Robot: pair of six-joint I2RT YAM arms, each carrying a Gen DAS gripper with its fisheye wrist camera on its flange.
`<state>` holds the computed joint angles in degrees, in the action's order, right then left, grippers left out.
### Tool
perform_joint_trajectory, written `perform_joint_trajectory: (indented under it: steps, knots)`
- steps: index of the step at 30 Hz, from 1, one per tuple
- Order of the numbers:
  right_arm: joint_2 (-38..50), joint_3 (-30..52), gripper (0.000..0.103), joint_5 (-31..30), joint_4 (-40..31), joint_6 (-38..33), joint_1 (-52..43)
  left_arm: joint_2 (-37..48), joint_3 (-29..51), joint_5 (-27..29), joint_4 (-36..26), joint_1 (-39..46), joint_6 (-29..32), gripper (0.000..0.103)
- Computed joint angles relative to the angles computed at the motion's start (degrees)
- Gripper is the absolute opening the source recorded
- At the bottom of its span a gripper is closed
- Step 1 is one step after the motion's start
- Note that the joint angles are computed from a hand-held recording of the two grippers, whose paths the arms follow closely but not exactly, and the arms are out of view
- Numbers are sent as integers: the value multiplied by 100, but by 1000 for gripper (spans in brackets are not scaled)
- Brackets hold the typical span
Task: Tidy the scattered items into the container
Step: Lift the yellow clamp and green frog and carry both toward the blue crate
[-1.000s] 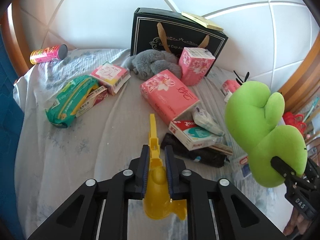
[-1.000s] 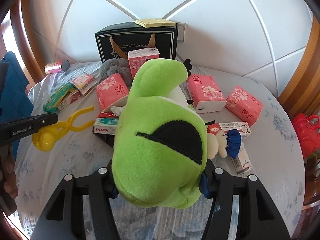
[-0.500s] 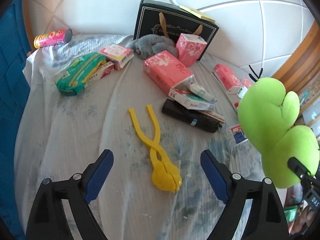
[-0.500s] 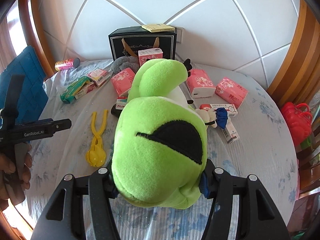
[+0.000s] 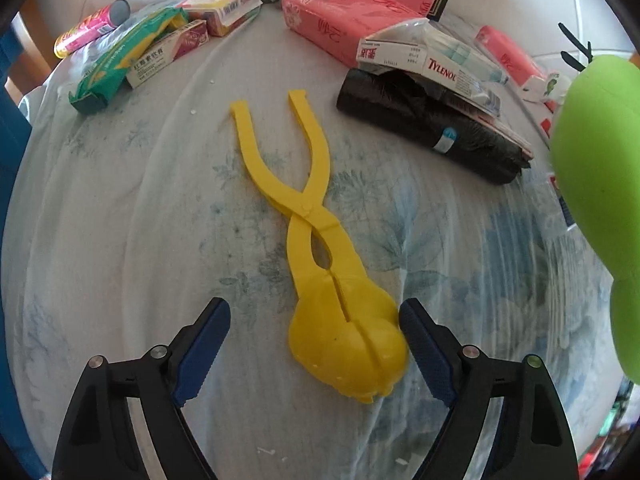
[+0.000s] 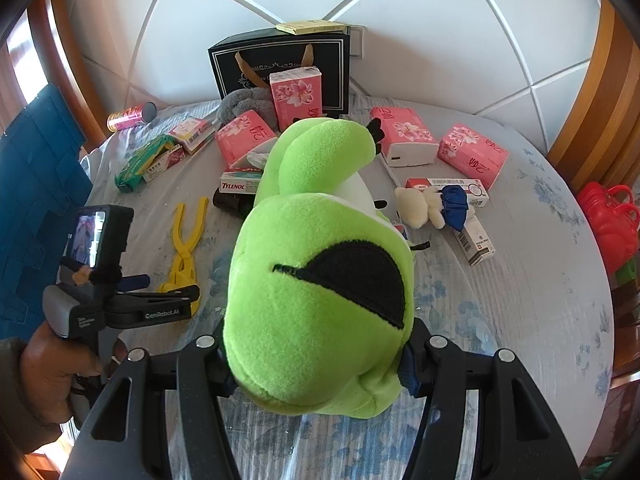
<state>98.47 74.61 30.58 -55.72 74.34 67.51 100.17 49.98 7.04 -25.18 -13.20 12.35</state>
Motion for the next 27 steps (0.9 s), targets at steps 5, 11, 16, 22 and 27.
perform_joint_trajectory:
  steps: [5,11,16,22,27]
  knots:
    - [-258,-358,57,-113,201,-219,-99,-165,-337,-274,212,-77,-72,52]
    - [-433,-390,57,-62,157,-349,-88,-865,-637,71,-8,201,288,51]
    - [-415,-115,57,55,-195,-211,53,-1601,-666,344,-585,483,547,51]
    - [-182,578,57,268,-930,178,382,-2013,-53,773,-1548,870,968,51]
    - [311,1617,57,467,-1874,760,815,-2416,190,1100,-2181,1205,1410,51]
